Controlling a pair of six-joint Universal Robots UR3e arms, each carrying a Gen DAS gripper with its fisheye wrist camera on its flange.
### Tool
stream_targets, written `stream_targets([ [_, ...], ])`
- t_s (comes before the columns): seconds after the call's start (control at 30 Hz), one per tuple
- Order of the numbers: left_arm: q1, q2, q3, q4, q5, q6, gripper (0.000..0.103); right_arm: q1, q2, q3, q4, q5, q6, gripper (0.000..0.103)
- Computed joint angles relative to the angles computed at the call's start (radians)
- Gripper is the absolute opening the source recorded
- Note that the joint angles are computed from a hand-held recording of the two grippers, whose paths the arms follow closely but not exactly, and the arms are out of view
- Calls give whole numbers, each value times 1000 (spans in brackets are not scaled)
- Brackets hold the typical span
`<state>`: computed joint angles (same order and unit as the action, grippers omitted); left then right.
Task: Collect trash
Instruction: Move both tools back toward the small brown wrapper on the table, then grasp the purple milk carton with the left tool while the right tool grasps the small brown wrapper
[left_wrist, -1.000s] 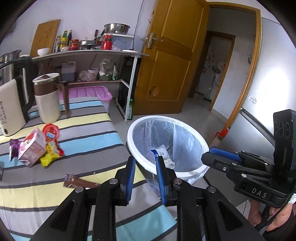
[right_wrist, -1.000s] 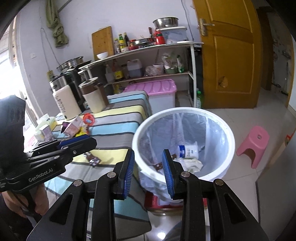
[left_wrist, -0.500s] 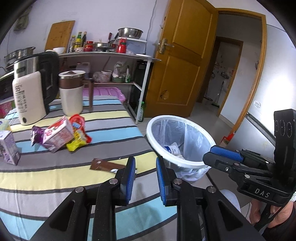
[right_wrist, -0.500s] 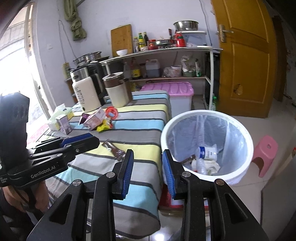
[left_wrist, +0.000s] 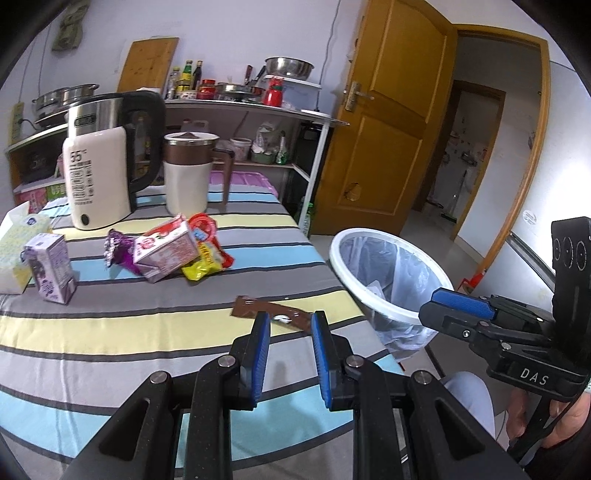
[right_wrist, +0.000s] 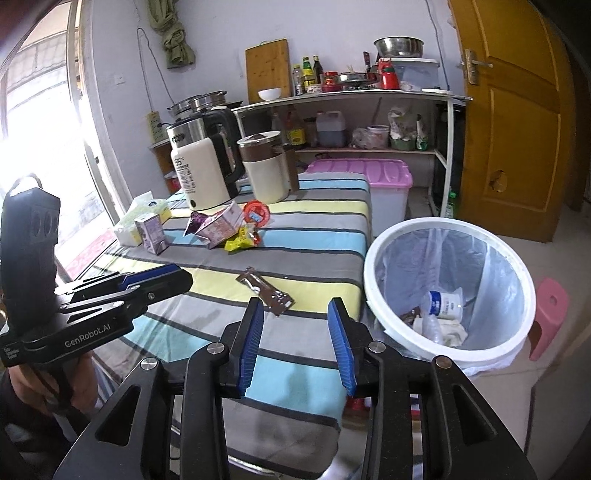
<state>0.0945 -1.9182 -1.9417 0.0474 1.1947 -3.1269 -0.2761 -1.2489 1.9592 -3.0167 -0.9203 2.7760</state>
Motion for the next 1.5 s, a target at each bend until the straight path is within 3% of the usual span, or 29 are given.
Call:
stream_targets([
  [0.3,61,24,-46,14,12,5,24,54,60,-81,35,-12,-8,38],
  [0.43,92,28,-65,22,10,9,29,86,103,-135,53,-24,-10,38],
  [1.1,247,-37,-20,23,57,14,41,242,417,-573,244,-160,-105,38],
  [1.33,320,-92,51,26,74,12,56,265,480,-680,311,-191,-131,38],
  [1.5,351,-142,120,11,95,30,60,280,513,-740,349,-209,-140,38],
])
